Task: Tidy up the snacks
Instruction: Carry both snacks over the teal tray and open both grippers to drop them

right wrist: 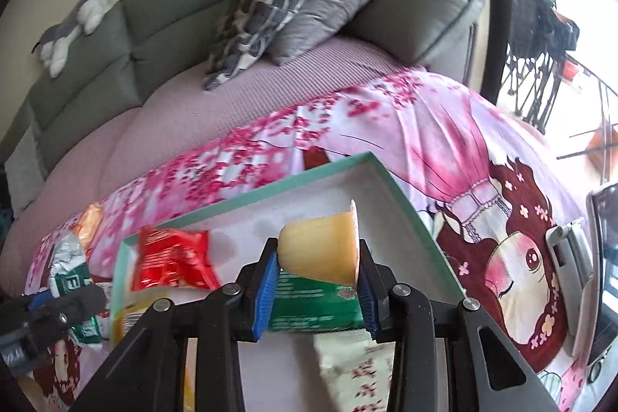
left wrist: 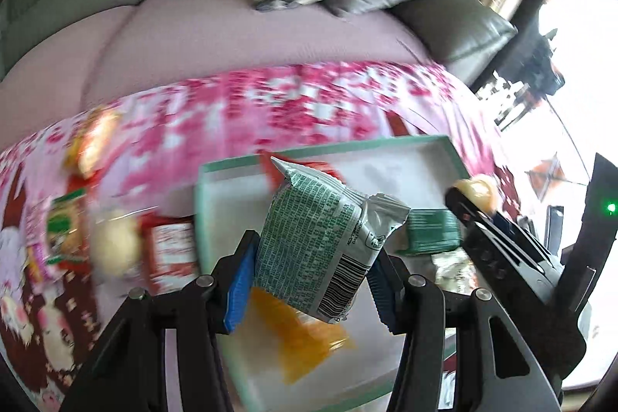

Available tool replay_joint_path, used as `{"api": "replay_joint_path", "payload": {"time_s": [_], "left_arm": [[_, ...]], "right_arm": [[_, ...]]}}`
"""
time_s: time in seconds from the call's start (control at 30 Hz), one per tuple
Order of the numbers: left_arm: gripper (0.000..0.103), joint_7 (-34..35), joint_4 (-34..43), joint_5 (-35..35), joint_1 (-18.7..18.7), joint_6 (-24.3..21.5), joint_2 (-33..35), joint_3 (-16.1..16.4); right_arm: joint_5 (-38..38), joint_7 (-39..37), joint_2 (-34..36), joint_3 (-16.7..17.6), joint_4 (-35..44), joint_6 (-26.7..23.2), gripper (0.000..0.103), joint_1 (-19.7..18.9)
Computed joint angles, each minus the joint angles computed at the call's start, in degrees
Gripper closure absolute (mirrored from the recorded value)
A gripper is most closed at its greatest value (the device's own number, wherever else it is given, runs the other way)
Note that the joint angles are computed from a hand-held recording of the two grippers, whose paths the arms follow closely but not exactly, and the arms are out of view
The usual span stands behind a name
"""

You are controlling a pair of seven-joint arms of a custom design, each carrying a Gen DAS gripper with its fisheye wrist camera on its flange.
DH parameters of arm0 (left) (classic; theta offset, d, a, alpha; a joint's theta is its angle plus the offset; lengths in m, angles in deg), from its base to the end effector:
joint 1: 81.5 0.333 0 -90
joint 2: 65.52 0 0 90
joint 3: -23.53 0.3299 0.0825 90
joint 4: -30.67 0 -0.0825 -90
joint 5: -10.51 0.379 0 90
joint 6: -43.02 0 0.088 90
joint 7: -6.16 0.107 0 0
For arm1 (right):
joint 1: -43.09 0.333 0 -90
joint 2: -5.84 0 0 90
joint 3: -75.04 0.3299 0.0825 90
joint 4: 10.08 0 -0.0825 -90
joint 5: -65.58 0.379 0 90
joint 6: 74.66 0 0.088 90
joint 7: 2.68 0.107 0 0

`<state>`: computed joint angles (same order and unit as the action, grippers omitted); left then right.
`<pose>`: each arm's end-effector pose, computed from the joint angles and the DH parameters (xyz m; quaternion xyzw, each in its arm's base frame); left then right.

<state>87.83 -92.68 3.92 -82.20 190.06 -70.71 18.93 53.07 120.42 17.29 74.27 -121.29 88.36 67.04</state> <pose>0.5518 -0.0505 0.5114 -0.7279 0.6378 -0.2196 0.1234 0.5888 0.2652 0.4793 -0.6671 0.6580 -0.1636 0.3086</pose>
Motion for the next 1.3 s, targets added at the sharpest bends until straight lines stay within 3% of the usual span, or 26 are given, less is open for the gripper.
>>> {"api": "replay_joint_path", "payload": {"time_s": [0.43,0.53,0.6,0.87,0.93,1.0,1.07,1.17,1.3], "left_arm": [[0.048,-3.1,6.4,2.8,-0.3,-2.2,8.9,-2.5],[0.047,-4.6,6.5,3.6,-0.2,-2.8,9.2,-2.7],[0.040,-4.8,6.3,3.7,0.0,-2.6,9.0,-2.7],[0.038,-5.6,5.1,3.4,0.1,-2.9,6.4,-2.4],[0.033,-5.8,4.7,3.0,0.2,-3.0,5.6,-2.2],[0.029,-6.2,4.0,2.7,0.2,-2.7,4.6,-2.0],[0.029,-6.9,3.1,3.0,0.3,-2.2,3.3,-1.7],[0.027,-10.1,1.7,5.7,0.7,-1.6,1.5,-1.2],[0.014,-15.9,0.1,11.8,1.7,-1.2,-0.5,-0.8]], "right_arm": [[2.5,-1.2,1.7,-0.3,1.2,-0.4,0.063,-0.8],[2.8,-2.0,1.9,-0.2,1.6,-1.3,0.063,-0.7],[1.6,-1.2,2.0,-0.7,2.1,-2.4,0.063,0.0],[2.1,-2.0,1.7,0.1,2.8,-5.0,0.062,-0.4],[1.6,-2.1,1.5,0.1,3.0,-6.1,0.062,-0.3],[0.9,-2.0,1.2,0.2,3.1,-7.1,0.059,-0.1],[0.4,-1.8,0.9,0.4,3.3,-8.1,0.045,-0.1],[0.5,-2.6,0.2,1.2,3.3,-9.9,0.036,-0.3],[-0.6,-2.3,-0.7,1.8,3.2,-11.8,0.024,-0.1]]}}
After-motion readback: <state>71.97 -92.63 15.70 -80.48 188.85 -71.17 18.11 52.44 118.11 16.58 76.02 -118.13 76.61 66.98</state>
